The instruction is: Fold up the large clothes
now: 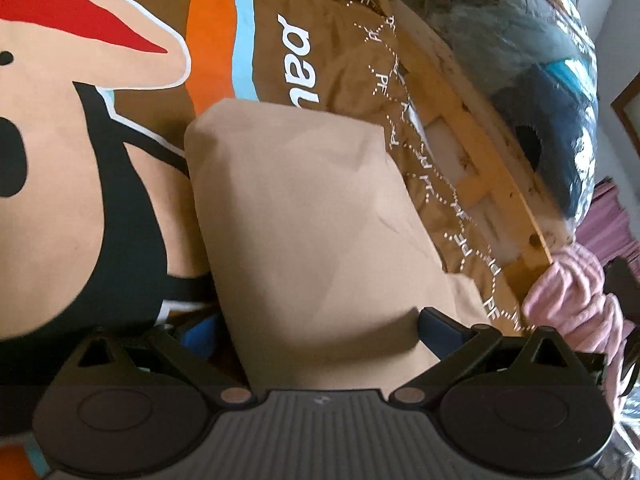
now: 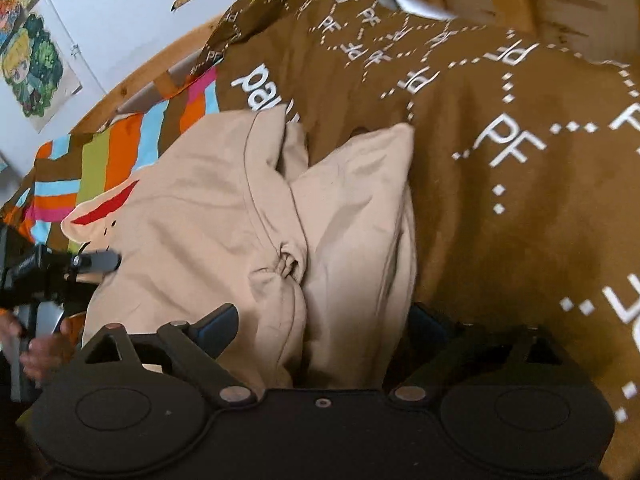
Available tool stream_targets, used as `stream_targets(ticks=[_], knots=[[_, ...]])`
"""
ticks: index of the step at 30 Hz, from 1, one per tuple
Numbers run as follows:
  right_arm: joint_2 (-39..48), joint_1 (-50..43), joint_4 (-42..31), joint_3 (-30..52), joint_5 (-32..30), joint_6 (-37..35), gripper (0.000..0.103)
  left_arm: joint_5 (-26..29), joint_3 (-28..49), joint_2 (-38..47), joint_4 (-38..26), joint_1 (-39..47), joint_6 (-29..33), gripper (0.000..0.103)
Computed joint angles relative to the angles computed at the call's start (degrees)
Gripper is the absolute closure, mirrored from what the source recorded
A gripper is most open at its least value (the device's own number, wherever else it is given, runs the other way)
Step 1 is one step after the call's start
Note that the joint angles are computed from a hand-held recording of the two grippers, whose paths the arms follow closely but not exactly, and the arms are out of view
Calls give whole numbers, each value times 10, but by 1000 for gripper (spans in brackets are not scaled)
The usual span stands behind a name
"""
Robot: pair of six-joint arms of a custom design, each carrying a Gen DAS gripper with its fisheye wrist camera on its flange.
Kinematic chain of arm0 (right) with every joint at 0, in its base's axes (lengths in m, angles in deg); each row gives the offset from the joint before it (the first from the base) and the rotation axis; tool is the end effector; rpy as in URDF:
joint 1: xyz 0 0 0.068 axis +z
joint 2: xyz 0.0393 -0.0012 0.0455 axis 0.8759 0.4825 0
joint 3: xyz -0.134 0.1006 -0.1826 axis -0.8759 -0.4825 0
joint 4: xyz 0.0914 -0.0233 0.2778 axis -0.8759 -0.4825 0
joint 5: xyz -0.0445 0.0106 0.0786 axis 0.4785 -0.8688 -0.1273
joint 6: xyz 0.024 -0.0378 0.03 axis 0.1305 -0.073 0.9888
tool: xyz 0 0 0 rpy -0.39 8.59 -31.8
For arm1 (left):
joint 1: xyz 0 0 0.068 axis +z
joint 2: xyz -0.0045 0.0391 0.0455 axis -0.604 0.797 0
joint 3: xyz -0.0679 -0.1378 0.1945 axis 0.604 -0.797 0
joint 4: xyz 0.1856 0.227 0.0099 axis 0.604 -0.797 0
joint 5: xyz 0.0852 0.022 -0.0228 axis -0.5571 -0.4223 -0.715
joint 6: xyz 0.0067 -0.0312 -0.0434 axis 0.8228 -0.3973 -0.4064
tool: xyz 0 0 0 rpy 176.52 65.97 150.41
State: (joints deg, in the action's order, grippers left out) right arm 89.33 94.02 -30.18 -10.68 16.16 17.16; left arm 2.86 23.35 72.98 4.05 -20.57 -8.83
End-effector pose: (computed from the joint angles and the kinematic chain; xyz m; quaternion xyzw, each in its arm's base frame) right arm 0.1480 0.0870 0.0720 0.1445 0.9166 0.1569 0.3381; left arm 0.3517 0.0735 -0.0022 0.1121 0.8703 -0.4382 0.1948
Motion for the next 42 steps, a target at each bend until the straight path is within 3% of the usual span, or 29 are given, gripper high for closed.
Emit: stream_targets(ticks=[5,12,18,21,26,32,37,42], knots=[[55,-8,71,2,-29,7,9,4,21,16,27,-16,-70,1],[97,2,103,5,1,29,53,-61,-68,-68,132,-44,-107,21],[111,50,89,23,55,20,79,-82,-167,-162,230,-59,-114,34],[77,91,55,27,102,21,85,-71,-203,-209,247,-57,-111,37],[57,166,5,59,185,26,88,-65,-245,-309,221,-42,-80,38],[84,196,0,117,219,20,88,-65,-201,-371,122,-5,-70,38],[197,171,82,196,196,-33,88,-72,-103,-339,28,54,-9,38],[390,154,197,300,158,-50,88,-95,-28,-265,23,92,1,38]])
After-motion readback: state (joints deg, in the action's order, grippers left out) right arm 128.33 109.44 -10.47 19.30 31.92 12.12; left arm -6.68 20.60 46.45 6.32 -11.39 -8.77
